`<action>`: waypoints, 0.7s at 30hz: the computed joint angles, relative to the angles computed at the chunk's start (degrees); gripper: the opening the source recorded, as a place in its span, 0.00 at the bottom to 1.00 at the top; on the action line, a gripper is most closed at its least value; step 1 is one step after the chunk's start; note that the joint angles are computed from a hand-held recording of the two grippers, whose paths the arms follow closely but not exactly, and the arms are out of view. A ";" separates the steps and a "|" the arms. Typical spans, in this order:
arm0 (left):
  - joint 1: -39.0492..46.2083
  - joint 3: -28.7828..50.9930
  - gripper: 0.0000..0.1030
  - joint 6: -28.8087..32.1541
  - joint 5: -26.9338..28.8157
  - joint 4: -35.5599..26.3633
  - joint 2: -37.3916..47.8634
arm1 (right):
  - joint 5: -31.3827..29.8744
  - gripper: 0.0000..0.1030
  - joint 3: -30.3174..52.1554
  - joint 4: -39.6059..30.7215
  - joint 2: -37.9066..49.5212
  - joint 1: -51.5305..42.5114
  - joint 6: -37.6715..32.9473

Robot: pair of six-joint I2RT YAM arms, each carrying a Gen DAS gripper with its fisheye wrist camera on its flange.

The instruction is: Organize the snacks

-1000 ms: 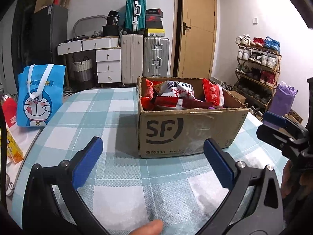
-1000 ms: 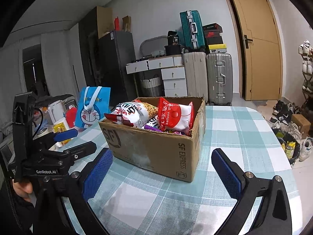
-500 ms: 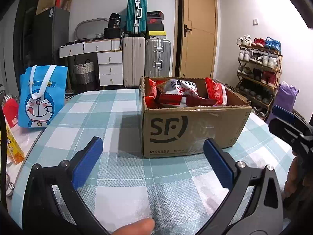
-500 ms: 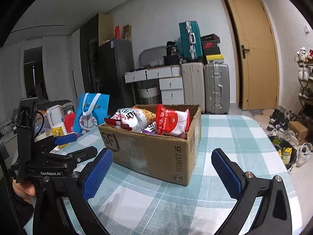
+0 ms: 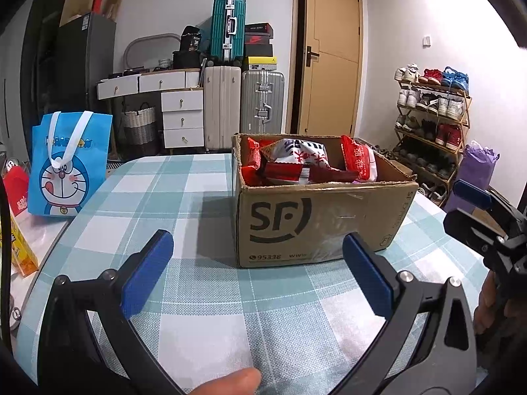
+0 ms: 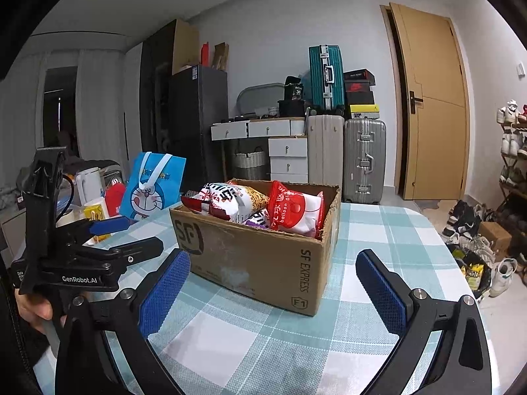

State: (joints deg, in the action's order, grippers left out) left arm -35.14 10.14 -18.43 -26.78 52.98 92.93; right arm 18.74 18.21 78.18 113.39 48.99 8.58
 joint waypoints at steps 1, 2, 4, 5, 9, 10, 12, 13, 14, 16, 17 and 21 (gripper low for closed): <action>0.03 0.02 1.00 -0.03 0.01 0.03 0.06 | -0.02 1.00 0.05 -0.03 0.03 0.00 -0.02; -0.04 0.05 1.00 -0.16 -0.04 -0.12 0.05 | 0.06 1.00 0.07 -0.03 0.06 0.02 0.03; 0.17 0.25 1.00 -0.29 0.08 -0.39 0.14 | 0.06 1.00 0.05 -0.03 0.04 0.05 0.08; 0.22 0.23 1.00 -0.29 0.14 -0.20 0.29 | 0.11 1.00 0.04 -0.04 0.04 0.08 0.12; -0.01 0.37 1.00 -0.14 0.05 0.02 0.68 | 0.24 1.00 0.10 -0.03 0.08 0.13 -0.04; -0.04 0.36 1.00 -0.15 0.08 0.08 0.72 | 0.03 1.00 0.02 0.04 0.05 0.03 -0.03; 0.13 0.51 1.00 -0.06 0.34 0.36 1.06 | -0.07 1.00 -0.03 0.07 0.07 -0.05 -0.05; 0.07 0.40 1.00 -0.08 0.29 0.32 0.91 | -0.18 1.00 -0.01 0.10 0.11 -0.13 -0.04; 0.06 0.39 1.00 -0.08 0.29 0.25 0.85 | -0.11 1.00 -0.02 0.15 0.13 -0.07 -0.01; 0.06 0.39 1.00 -0.08 0.29 0.25 0.85 | -0.04 1.00 -0.02 0.17 0.13 -0.02 -0.01; 0.11 0.44 1.00 -0.03 0.27 0.47 1.08 | -0.09 1.00 0.00 0.15 0.15 -0.05 0.02; 0.08 0.37 1.00 -0.11 0.26 0.33 0.93 | -0.05 1.00 -0.03 0.19 0.14 -0.05 -0.03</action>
